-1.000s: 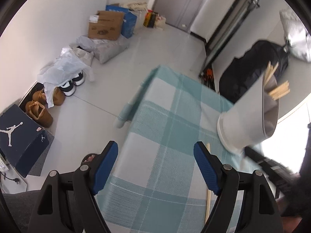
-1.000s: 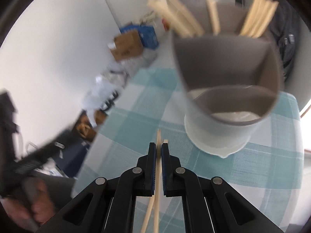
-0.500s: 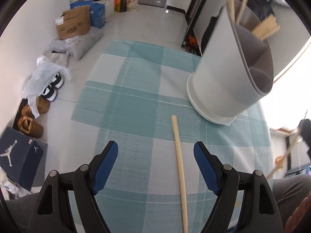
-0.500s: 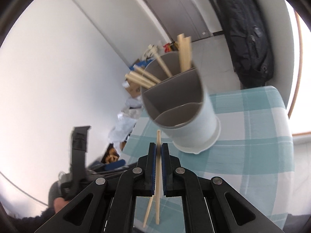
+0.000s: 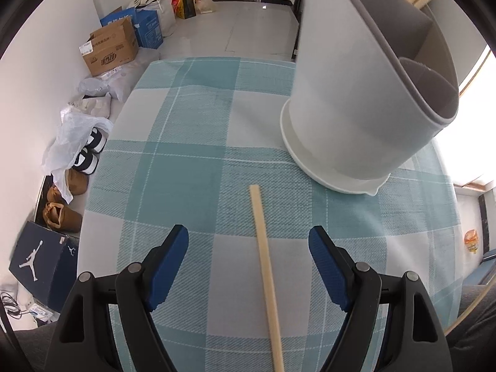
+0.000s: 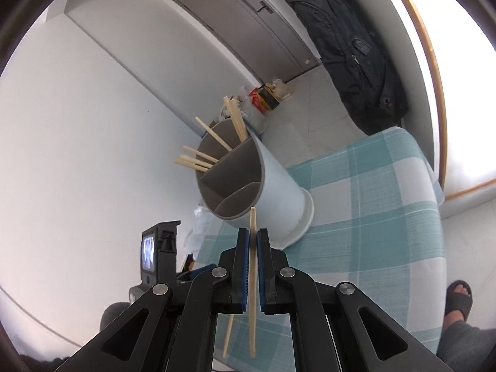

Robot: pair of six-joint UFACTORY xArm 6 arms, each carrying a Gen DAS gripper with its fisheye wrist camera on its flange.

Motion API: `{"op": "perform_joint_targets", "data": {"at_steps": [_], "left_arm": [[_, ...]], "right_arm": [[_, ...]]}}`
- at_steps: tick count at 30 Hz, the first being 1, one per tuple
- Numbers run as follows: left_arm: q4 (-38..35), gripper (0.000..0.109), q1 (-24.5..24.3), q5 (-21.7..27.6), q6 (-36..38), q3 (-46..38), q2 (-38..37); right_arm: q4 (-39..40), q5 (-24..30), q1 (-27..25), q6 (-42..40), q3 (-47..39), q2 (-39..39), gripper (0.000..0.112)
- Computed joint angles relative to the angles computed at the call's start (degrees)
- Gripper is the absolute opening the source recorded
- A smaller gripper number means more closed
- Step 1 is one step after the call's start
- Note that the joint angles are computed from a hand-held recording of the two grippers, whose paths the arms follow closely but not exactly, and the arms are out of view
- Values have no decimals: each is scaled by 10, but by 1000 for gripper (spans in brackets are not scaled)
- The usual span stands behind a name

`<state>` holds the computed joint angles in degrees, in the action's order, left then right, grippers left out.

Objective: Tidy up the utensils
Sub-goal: 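Lift the chopstick with the right gripper while the left gripper grasps the last chopstick, then carry both held chopsticks up over the white holder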

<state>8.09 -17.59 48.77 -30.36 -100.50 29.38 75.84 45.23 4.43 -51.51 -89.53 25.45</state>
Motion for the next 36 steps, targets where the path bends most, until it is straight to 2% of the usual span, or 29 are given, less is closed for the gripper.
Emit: {"op": "perform_joint_targets", "data": {"at_steps": [1,8,11,16,21,32,36], "left_arm": [[0,68,-1,4,2,-7,5],[18,58,-7,29,6,-34,24],[12,48,-8,40,13,-52,34],[7,20,-12,56,23,-79,48],[6,4,-15,60,22,-82,50],[12,2,-14,48,8,-73,42],[28,2,-15,1,-14,-30,9]], "right_arm": [[0,3,-3,4,0,1,4],[13,6,-21,13,2,3,4],[16,8,-24,14,-2,6,4],[15,3,-23,10,3,2,4],[19,-1,-24,5,5,1,4],[21,-10,-23,10,10,1,4],[23,-18,-19,-4,13,-2,4]]}}
